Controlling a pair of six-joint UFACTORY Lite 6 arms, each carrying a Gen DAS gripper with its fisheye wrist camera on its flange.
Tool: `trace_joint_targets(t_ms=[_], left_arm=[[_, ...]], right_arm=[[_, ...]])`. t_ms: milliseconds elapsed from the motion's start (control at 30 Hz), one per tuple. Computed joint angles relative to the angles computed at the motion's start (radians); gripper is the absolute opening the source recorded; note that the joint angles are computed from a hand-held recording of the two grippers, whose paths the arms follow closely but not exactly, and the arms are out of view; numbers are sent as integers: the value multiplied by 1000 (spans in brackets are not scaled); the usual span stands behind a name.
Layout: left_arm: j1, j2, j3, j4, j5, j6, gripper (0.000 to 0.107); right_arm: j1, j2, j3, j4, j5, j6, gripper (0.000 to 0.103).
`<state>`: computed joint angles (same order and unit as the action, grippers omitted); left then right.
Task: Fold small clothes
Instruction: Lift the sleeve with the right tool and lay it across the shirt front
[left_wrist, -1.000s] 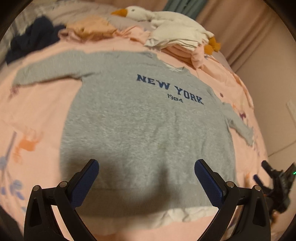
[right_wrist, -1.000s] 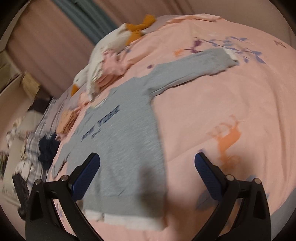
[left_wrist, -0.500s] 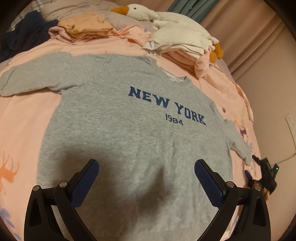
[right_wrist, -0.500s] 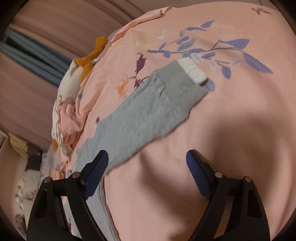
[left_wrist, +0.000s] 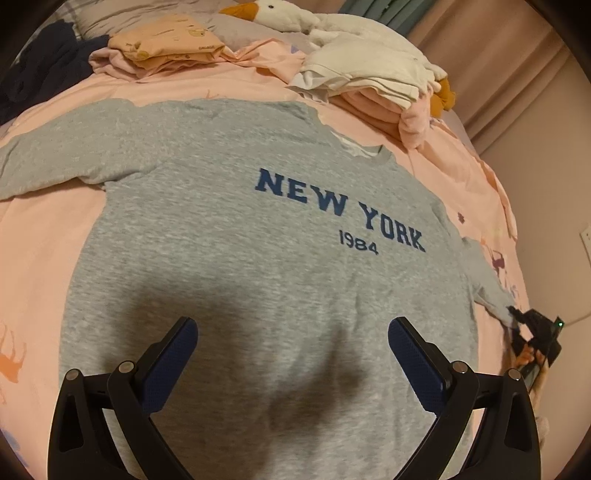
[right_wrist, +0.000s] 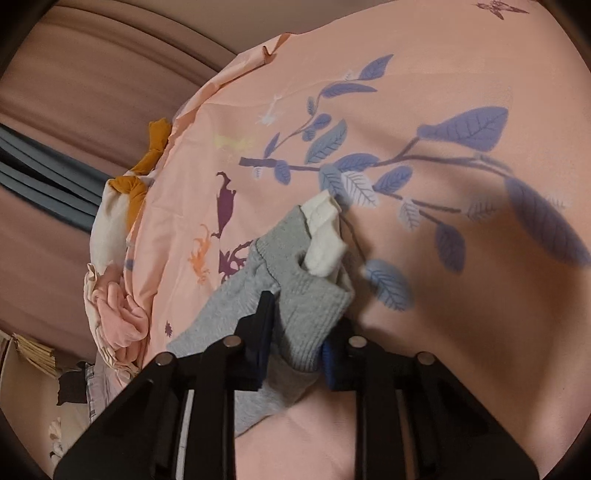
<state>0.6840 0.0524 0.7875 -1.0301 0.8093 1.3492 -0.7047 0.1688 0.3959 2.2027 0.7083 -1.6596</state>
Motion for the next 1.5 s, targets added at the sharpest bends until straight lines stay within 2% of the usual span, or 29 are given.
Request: trace_joint_targets(t_ms=[133,200,233,300,400,433,500,567,700,833,933,1000,1067,1133,1233,1367,1500], left_arm=[[55,16,25,5,14,15,102],[80,25,35,4,21,20,102],[101,32,43,3,31,27,102],[143,49,63,11,50,28,102],[211,77,101,30,84,36,102],[239,92,121,41,97,38,102],[273,111,145,58,111,38,102],[317,141,178,74,132,43,102],[377,212,246,95,152,49,102],[404,278,296,132,142,14,102],[418,328,340,150,136,-11,102],[423,350,359,163,134,-24,102],[426,373,381,173,133,-32,102],[424,389,394,176,123,-35,102],[429,424,434,176,142,-52,102],[444,503,542,169,236,-89,102],[463,601,694,134,313,-158,102]], right_arm=[[81,-203,-11,-31,-155,22,15],[183,-322,22,-83,-285,77,15],[262,-389,52,-153,-382,146,15],[423,-444,124,-177,-563,167,15],[684,-433,288,-9,-839,-16,15],[739,-427,324,-10,-889,-21,15],[881,-357,449,-77,-1001,36,15],[982,-296,536,-106,-1065,61,15],[1202,-70,772,-150,-1227,60,15],[1381,241,1044,-116,-1366,-68,15],[1482,492,1256,-78,-1429,-181,15],[1525,633,1399,-37,-1476,-277,16],[1555,789,1571,61,-1532,-437,20],[1568,844,1616,119,-1533,-521,44],[1579,758,1472,67,-1475,-472,50],[1496,422,1073,82,-1153,-344,58],[1327,180,753,-115,-863,68,56]])
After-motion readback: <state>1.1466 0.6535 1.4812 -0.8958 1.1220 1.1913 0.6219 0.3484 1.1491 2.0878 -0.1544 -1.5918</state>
